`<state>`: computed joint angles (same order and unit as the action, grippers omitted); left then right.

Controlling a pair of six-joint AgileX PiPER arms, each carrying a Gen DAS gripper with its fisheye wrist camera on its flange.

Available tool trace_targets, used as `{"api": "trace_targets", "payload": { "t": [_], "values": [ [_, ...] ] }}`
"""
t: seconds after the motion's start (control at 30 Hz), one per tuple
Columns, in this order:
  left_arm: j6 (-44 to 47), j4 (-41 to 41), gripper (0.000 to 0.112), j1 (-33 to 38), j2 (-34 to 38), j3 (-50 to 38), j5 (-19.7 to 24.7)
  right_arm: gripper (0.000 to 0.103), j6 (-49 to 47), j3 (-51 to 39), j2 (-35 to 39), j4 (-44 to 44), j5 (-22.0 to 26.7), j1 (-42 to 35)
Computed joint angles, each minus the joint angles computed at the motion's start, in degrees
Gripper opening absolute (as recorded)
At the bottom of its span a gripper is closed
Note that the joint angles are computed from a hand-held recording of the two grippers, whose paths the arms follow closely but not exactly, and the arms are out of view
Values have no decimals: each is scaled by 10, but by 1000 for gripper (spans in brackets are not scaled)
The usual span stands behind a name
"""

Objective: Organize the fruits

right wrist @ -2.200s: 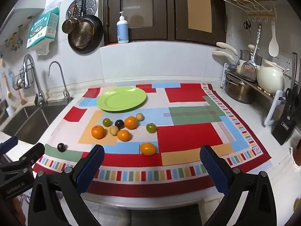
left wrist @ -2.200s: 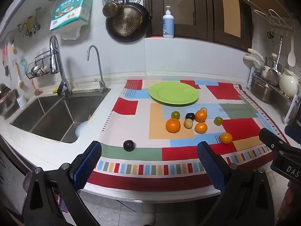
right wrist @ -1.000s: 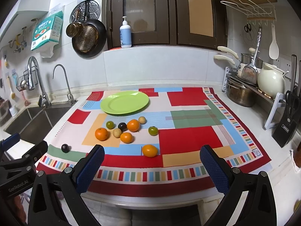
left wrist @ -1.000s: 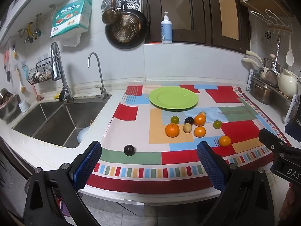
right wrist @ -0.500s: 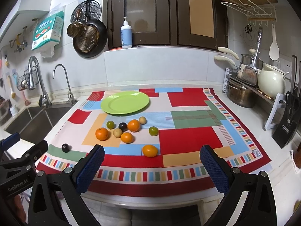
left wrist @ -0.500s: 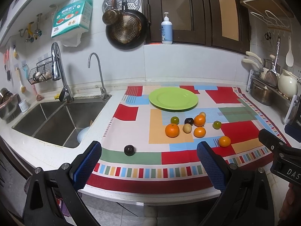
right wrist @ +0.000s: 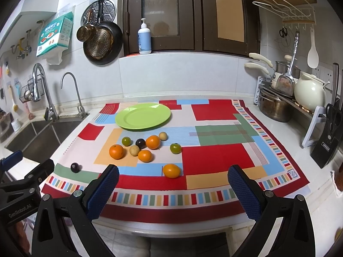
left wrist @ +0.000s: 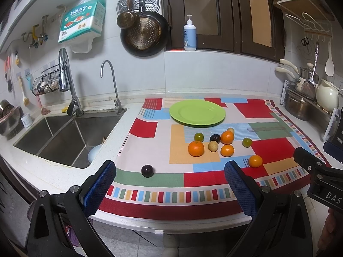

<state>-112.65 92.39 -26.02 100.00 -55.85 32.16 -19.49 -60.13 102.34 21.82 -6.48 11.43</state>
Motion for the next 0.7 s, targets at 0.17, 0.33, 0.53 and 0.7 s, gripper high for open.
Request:
{"api": "trace_targets", "payload": {
  "t": [0.17, 0.33, 0.53, 0.7],
  "values": [
    [-4, 3, 103, 1, -1, 2, -1, 102, -8, 2, -1, 9, -3, 2],
    [-2, 2, 103, 1, -2, 2, -2, 102, -4, 2, -1, 4, -2, 2],
    [3, -2, 103, 4, 0, 0, -5, 102, -25, -1, 0, 23, 2, 3],
    [10, -7, 103, 10, 6, -6, -13, 102, -56, -8, 4, 53, 8, 4]
  ]
}}
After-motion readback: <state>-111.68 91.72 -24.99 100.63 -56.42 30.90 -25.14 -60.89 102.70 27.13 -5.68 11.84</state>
